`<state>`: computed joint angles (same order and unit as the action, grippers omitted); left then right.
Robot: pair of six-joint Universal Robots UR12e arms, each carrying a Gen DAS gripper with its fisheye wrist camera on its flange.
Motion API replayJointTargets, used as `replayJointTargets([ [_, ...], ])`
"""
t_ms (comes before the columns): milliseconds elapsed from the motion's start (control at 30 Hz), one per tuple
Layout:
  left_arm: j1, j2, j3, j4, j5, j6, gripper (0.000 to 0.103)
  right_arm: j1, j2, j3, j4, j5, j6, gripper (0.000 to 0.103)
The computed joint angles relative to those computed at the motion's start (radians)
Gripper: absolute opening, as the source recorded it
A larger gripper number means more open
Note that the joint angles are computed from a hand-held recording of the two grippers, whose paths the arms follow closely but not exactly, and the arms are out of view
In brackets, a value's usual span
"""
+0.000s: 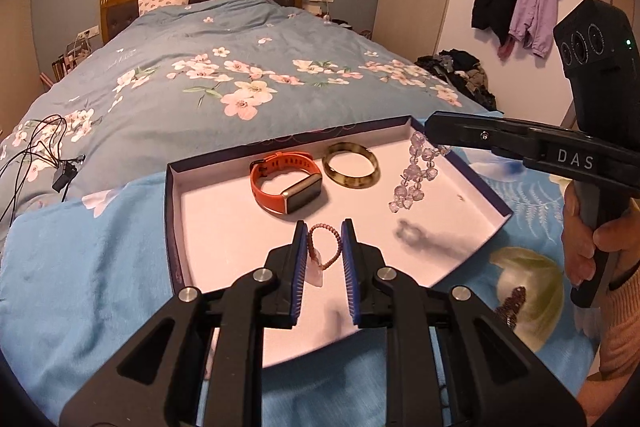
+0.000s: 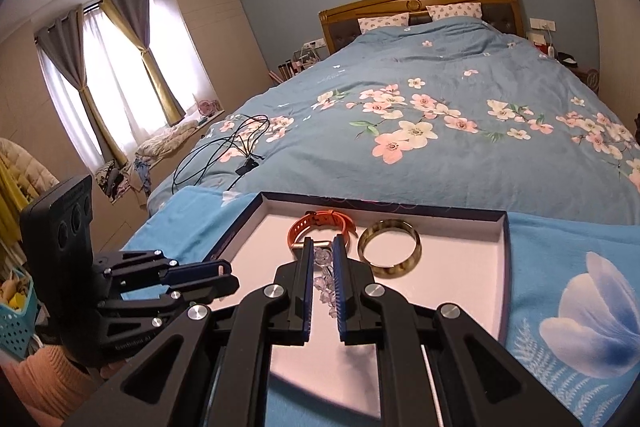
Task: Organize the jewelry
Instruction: 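Carry the hair tie and bead bracelet into the box lid and release both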
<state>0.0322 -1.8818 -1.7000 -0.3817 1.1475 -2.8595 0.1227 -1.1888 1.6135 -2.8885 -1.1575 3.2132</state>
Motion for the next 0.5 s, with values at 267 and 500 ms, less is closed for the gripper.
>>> replayJointTargets([
  [267,-0.009,-0.043,0.051,-0.027,0.035,-0.021,0.018,0.001,0.041,-0.043,0.030,0.027,0.034,0.008],
  [500,-0.016,-0.067,0.078,-0.074,0.052,-0.028,0.018,-0.008,0.048,-0.048,0.080,0.007,0.034,0.008],
])
